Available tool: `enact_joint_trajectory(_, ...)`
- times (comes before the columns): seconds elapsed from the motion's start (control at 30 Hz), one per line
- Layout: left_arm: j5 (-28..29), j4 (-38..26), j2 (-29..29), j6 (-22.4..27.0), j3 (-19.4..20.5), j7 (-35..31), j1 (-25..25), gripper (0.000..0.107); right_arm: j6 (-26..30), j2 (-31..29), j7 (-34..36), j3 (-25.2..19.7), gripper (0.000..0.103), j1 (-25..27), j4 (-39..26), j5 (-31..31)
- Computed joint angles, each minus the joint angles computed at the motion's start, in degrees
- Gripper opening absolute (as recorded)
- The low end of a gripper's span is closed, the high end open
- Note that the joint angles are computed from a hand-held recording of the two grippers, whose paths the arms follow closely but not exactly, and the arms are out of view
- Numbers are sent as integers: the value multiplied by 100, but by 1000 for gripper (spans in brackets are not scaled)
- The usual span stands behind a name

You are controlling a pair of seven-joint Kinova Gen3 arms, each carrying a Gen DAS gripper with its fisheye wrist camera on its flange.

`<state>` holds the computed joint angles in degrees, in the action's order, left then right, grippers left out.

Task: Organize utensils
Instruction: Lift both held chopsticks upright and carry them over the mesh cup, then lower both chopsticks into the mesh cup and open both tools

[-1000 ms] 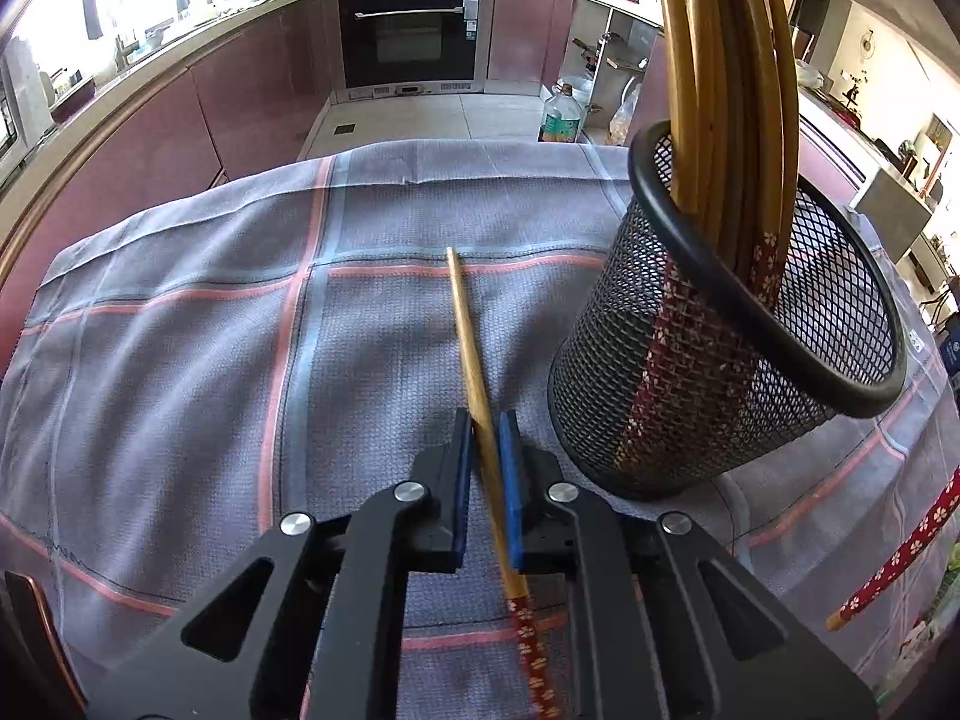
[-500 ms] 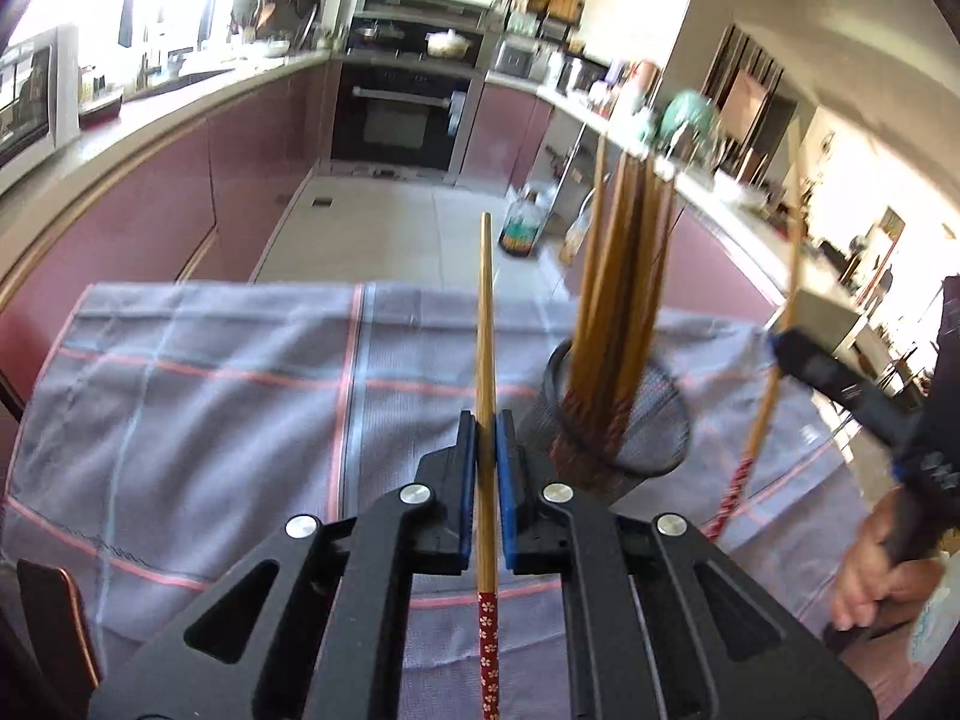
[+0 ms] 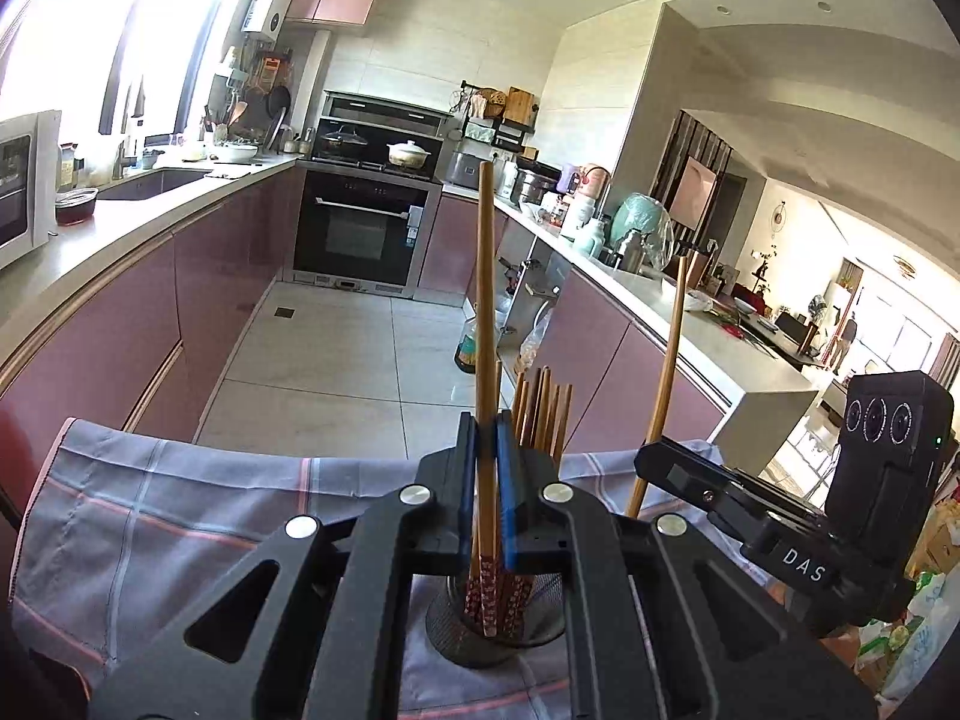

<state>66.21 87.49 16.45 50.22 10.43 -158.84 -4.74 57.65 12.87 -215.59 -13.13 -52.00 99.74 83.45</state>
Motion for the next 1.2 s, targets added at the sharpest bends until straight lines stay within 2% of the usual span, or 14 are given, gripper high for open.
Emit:
enact_joint_trajectory(0.1,-76,-45,2,-187,27,83,137,7,10,41,-86,43,5,42,-7,79)
enact_joint_trajectory(0.23,-480,-176,111,-340,65,351,334,7,12,136,-100,92,5,94,-37,73)
enact_joint_trajectory(0.63,-1441,-267,357,-231,276,538,467,7,-415,385,43,256,5,164,-68,-351)
enact_joint_trajectory(1.03,-2087,-400,601,-292,374,863,634,8,-527,527,917,411,5,60,-389,-1267)
enact_joint_trajectory(1.2,-2217,-365,647,-352,429,915,646,8,-550,553,1064,508,5,-7,-462,-1429)
